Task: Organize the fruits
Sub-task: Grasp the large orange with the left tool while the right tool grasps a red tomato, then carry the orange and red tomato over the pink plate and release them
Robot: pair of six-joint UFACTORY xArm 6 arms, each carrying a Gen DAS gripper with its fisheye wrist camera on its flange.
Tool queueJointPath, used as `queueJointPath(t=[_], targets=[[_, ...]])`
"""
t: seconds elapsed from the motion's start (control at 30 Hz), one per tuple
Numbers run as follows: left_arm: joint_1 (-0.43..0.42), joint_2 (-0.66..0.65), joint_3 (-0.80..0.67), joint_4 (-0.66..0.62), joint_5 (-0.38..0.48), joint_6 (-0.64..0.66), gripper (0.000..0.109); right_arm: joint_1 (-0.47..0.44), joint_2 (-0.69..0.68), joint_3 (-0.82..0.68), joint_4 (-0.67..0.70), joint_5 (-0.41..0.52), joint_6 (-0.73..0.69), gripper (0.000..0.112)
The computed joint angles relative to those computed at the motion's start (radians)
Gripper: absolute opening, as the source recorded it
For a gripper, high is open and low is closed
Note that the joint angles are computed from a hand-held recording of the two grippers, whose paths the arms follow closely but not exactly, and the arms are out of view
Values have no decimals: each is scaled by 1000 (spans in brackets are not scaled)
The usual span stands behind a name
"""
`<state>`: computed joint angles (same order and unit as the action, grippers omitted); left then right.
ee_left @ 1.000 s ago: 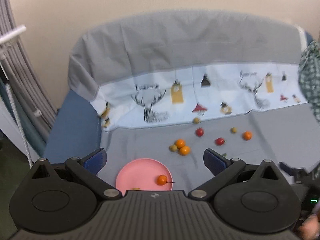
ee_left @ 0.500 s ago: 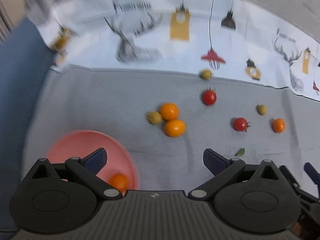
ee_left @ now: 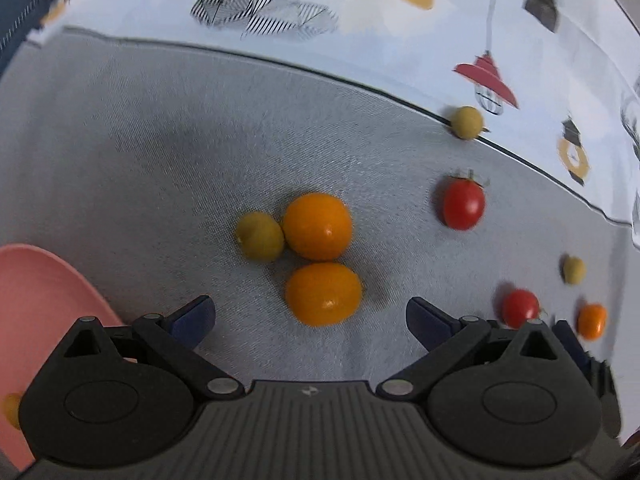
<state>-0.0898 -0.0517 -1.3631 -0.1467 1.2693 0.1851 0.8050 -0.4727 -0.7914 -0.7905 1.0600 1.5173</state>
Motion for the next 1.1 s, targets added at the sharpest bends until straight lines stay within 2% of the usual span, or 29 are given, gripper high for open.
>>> queueJointPath(t=[0.07, 0.1, 0.13, 0.17, 0.2, 0.23, 0.33, 0.5, 0.77, 0.87, 1.1], targets=[[-6, 11, -2, 18, -7, -12, 99, 2, 15, 6, -47, -10, 11, 91], [-13, 10, 5, 40, -19, -24, 91, 5, 15, 10, -66, -20, 14, 70], [-23, -2, 19, 74, -40, -44, 79, 14, 15, 11, -88, -17, 26, 44], [-33, -18, 36, 108, -63, -66, 67, 27, 15, 9, -104, -13, 25, 34], [-42, -31, 47, 140, -82, -88, 47, 41, 22, 0, -107, 8, 17, 34], [-47, -33, 43, 160, -78, -102, 44, 57, 29, -12, -101, 34, 19, 34], [-29, -54, 48, 118, -65, -81, 44, 77, 0, -5, -73, 37, 74, 34], [-22, -186, 126, 104, -86, 35, 44, 171, -43, -31, -54, 146, 172, 34], [60, -388, 164, -13, 16, 241, 44, 383, -66, -143, -55, 372, 321, 34], [120, -443, 152, -57, 70, 318, 44, 467, -44, -207, -66, 453, 342, 34], [320, -524, 115, -157, 172, 505, 44, 610, 60, -369, -80, 558, 333, 34]])
